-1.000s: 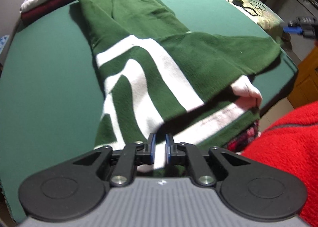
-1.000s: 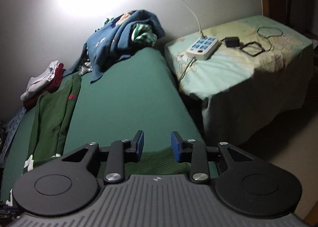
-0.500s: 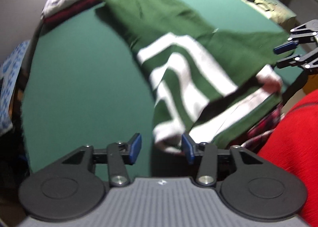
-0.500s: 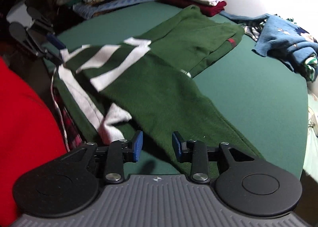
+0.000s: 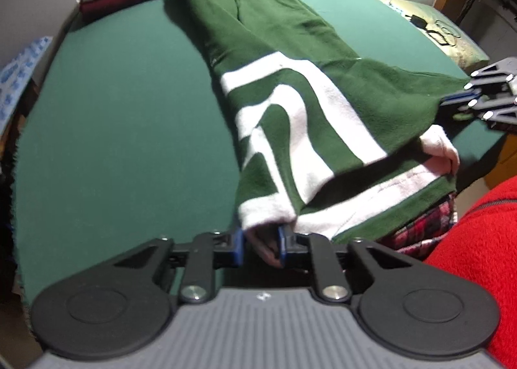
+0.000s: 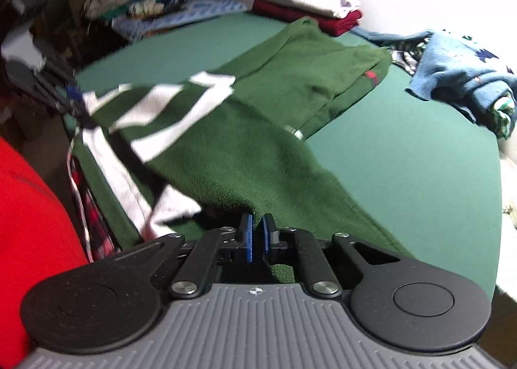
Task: Fold clothes
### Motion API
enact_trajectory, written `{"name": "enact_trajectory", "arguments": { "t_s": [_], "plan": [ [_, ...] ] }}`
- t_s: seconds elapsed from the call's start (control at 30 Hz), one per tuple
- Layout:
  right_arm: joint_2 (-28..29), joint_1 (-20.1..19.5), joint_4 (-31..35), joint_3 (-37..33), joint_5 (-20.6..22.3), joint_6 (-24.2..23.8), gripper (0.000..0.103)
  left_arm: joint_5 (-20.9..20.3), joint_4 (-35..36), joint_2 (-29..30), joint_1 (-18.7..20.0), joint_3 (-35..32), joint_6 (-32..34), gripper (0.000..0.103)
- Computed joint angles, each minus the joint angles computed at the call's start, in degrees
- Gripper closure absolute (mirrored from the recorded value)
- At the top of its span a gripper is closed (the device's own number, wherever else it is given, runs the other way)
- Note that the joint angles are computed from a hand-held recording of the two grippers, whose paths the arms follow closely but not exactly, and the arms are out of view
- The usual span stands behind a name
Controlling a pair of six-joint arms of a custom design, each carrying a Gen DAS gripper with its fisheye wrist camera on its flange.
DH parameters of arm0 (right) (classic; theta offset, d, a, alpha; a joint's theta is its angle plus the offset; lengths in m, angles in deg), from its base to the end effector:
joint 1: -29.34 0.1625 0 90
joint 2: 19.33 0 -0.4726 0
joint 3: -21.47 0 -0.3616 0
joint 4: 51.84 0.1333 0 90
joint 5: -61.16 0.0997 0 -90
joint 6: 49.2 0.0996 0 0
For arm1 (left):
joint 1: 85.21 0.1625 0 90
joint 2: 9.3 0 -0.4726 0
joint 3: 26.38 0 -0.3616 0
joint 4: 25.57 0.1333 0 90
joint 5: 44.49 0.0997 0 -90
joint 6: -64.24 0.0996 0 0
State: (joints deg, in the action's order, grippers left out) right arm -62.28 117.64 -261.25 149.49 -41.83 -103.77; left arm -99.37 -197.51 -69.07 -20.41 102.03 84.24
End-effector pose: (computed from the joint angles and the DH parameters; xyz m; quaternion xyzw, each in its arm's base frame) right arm 0.0956 -0.5171 0.1004 0.3927 -0.8649 0.2077 0.2336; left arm -0.0342 -0.5204 0.1777 0.3317 0.8877 -0.1239 0.2944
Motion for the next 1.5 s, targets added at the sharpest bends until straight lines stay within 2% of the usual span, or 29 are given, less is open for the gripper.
{"name": "enact_trajectory", "arguments": {
  "t_s": [0.1,0.17,0.3,0.43,0.5,0.53,0.63,0.7,0.77,0.9,1.03,1.13,1.23,1.3,1.33,1.37,1.4,1.43,1.5],
  "plan": [
    [-2.91,-0.01,2.42,0.59,2.11,0.54,0.097,7.19,-2.85,0.87,-3.07,2.16,3.35,0.099],
    [-4.35,0.23,4.28,0.78,1.66,0.55,0.097,11.58,-3.85,1.36,-4.98,3.50,6.25,0.099],
    [-4.40,0.49,9.34,0.11,-1.10,-1.21,0.100,11.65,2.19,0.78,-5.09,3.07,6.63,0.099],
    [-4.07,1.08,14.96,-1.02,-3.66,-3.55,0.099,12.26,3.28,1.91,-4.02,2.59,6.66,0.097],
    [-4.14,1.41,17.82,-1.61,-4.62,-4.51,0.099,11.26,4.37,0.57,-4.01,2.37,6.46,0.093],
    [-5.30,1.29,19.14,-2.11,-2.70,-3.12,0.099,10.37,5.54,-0.52,-3.92,2.09,6.15,0.083],
    [-8.33,0.97,22.53,-3.77,3.06,1.10,0.096,7.33,11.15,-4.43,-3.49,0.47,3.44,0.070],
    [-8.33,0.39,21.60,-4.96,7.37,3.98,0.089,5.05,13.14,-6.80,-3.44,-0.43,2.29,0.068],
    [-5.99,0.08,18.92,-6.70,9.49,6.45,0.087,2.45,13.92,-8.44,-3.18,-1.62,1.48,0.068],
    [0.27,0.38,14.14,-9.93,8.52,6.60,0.087,-0.88,7.40,-6.78,-2.50,-2.88,0.28,0.072],
    [2.87,0.37,16.17,-12.65,6.77,8.03,0.087,-5.64,3.50,-1.79,-0.29,-4.50,-0.53,0.073],
    [2.99,0.73,20.87,-14.27,3.25,8.61,0.085,-6.71,5.15,1.14,1.31,-5.35,-2.00,0.073],
    [1.35,1.37,26.69,-16.04,1.84,8.98,0.083,-6.72,4.68,2.13,1.78,-4.80,-1.94,0.070],
    [1.03,1.41,27.42,-18.30,5.41,9.83,0.083,-7.36,4.63,1.96,1.58,-5.16,-1.64,0.069],
    [2.24,1.86,26.90,-20.98,5.90,11.94,0.076,-7.70,3.63,2.27,1.46,-5.65,-1.09,0.069],
    [3.51,2.31,26.39,-23.75,6.30,14.06,0.064,-8.07,2.44,2.64,1.34,-6.14,-0.42,0.069],
    [4.83,2.75,25.90,-26.64,6.62,16.18,0.060,-8.44,1.27,3.03,1.22,-6.66,0.24,0.063],
    [6.27,3.16,25.57,-29.73,6.87,18.37,0.060,-8.68,-0.06,3.80,1.17,-7.43,1.01,0.053],
    [10.56,3.17,28.32,-38.54,7.81,24.70,0.062,-10.03,-1.98,5.76,1.60,-9.58,2.67,0.052]
  ]
}}
